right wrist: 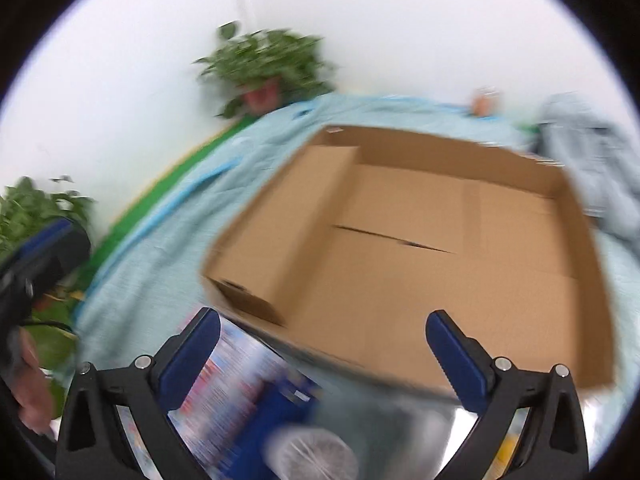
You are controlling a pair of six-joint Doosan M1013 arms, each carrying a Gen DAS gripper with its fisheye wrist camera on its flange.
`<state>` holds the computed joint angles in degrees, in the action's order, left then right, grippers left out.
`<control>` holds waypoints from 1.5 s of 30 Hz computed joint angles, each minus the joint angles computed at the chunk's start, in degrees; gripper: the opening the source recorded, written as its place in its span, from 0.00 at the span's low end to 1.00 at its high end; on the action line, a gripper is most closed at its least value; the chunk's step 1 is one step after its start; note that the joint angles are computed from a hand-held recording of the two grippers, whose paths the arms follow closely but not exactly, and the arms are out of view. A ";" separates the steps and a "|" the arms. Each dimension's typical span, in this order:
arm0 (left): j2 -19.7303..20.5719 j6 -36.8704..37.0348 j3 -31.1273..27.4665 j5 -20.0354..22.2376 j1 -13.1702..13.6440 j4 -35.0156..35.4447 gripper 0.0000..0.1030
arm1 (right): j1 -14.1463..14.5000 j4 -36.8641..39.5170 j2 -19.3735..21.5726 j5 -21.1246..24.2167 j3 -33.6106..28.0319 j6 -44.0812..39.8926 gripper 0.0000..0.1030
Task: Organize rigid objects
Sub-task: 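Move both grippers toward the colourful board-game box beside the hair dryer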
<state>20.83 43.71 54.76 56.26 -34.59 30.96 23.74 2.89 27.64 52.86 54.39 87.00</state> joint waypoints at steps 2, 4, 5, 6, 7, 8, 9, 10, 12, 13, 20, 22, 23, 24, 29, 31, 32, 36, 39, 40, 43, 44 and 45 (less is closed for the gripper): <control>-0.31 1.26 0.18 -0.82 -0.35 -2.27 0.99 | 0.09 -4.92 -2.65 -2.55 3.76 3.71 0.99; -0.44 2.89 0.05 -0.90 -1.27 -2.85 0.99 | 0.28 -9.68 -5.02 -4.61 7.03 7.59 0.99; -0.17 3.49 -0.59 -0.45 -1.72 -2.75 0.99 | 0.14 -10.89 -6.09 -5.49 8.50 8.71 0.99; -0.12 3.77 -0.93 0.12 -2.41 -2.28 0.99 | -0.04 -11.23 -6.97 -6.71 9.74 8.84 0.99; 0.00 3.53 -1.34 0.73 -3.05 -1.85 0.99 | -0.09 -12.46 -7.90 -7.33 10.96 9.59 0.99; 0.22 3.39 -1.78 0.98 -3.41 -2.00 0.99 | -0.02 -14.00 -8.58 -7.49 11.87 10.27 0.99; 0.14 2.89 -1.80 0.84 -3.82 -2.42 0.99 | 0.19 -15.53 -9.16 -7.12 12.63 10.76 0.99; 0.05 2.47 -1.75 0.50 -4.01 -3.01 0.99 | 0.32 -16.86 -9.82 -7.09 13.54 11.20 0.99; -0.20 0.74 -1.28 0.19 -4.85 -3.48 0.98 | 0.54 -19.84 -11.20 -7.57 15.51 13.34 0.99; -0.37 0.41 -0.92 -0.11 -5.25 -3.60 0.96 | 0.66 -20.56 -11.84 -7.57 16.24 14.06 0.99; -0.69 6.73 -0.16 -1.20 -7.17 -8.17 0.14 | 0.80 -25.19 -14.61 -7.92 20.51 17.71 0.28; -0.85 7.67 0.08 -2.49 -7.11 -10.13 0.47 | 0.43 -23.49 -14.87 -8.10 20.86 17.43 0.18; -0.82 7.50 -0.02 -2.24 -7.09 -10.48 0.71 | 0.42 -23.77 -15.05 -8.61 21.11 17.97 0.19; -0.98 6.14 0.20 -2.18 -7.10 -9.87 0.98 | 0.34 -23.35 -15.19 -9.03 21.25 17.77 0.31; -1.56 4.30 1.93 -3.57 -4.84 -13.54 0.99 | 0.46 -21.36 -14.97 -11.46 21.49 14.70 0.98; -1.94 3.93 2.99 -3.49 -3.57 -15.79 0.99 | 0.45 -18.10 -13.99 -9.72 20.35 10.60 0.98; -2.02 4.40 3.42 -3.21 -2.75 -17.58 0.99 | 0.36 -16.12 -13.52 -8.63 19.78 8.89 0.98; -2.77 7.33 6.24 -3.35 0.31 -23.91 0.99 | 0.72 -11.01 -12.07 -5.72 18.16 4.28 0.98; -3.28 8.71 8.62 -2.99 2.67 -28.79 0.99 | 0.74 -4.93 -10.88 -3.54 16.59 -1.13 0.99; -3.43 9.03 9.44 -2.72 3.46 -29.98 0.99 | 0.79 -3.71 -10.52 -2.91 16.16 -2.32 0.99; -3.46 8.31 10.71 -1.05 5.04 -29.78 0.99 | 0.96 1.17 -9.47 -0.44 14.86 -6.54 0.99; -3.42 8.76 11.08 -0.48 5.74 -30.53 0.99 | 0.77 4.18 -8.96 0.98 14.20 -8.40 0.99; -3.35 9.76 11.40 -0.27 6.30 -31.82 0.99 | 0.50 7.38 -8.31 2.72 13.39 -9.85 0.99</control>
<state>17.48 53.47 66.16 55.99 -28.29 -0.86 24.24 10.27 19.33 55.57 67.78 77.15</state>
